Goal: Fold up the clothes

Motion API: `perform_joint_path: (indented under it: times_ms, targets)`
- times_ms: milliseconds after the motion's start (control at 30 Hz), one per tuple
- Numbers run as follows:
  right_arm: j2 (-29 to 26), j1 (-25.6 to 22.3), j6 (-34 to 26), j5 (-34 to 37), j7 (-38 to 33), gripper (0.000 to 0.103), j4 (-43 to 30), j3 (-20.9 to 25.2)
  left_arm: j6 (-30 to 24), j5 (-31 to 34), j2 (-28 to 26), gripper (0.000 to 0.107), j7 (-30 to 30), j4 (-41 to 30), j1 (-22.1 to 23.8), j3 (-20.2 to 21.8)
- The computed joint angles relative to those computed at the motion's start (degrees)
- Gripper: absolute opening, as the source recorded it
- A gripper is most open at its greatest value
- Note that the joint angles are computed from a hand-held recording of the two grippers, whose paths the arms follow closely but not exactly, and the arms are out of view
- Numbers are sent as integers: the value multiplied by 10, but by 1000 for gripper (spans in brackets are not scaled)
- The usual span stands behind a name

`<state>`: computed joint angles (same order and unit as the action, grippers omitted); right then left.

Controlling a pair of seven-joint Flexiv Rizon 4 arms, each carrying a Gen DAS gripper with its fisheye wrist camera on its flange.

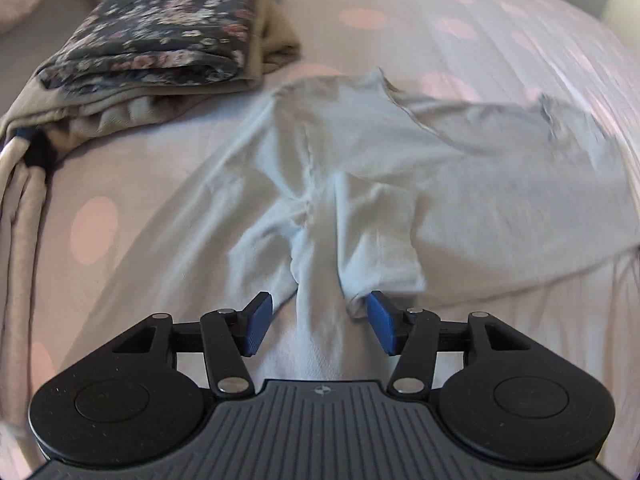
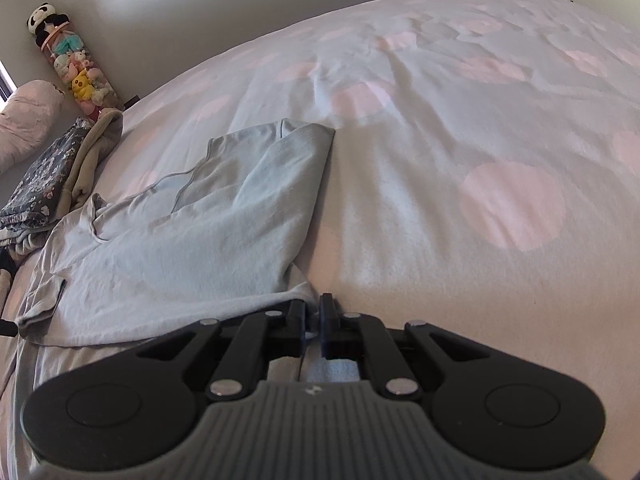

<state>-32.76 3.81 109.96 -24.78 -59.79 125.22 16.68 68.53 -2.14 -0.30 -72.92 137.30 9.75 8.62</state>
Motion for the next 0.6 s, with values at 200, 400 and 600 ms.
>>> perform_joint_path:
  times_ms: [200,400,600]
  targets:
    - [17,60,-4,31,-30,7,7,-50,27,-90,-12,51,42,0,-19,-21]
    - [16,63,-5,50,-51,7,5,-48,51,4,-68,50,-42,-40,-39,-21]
    - [11,60,-3,55,-55,7,1,-42,81,31,-120,41,-91,-54,-54,-5]
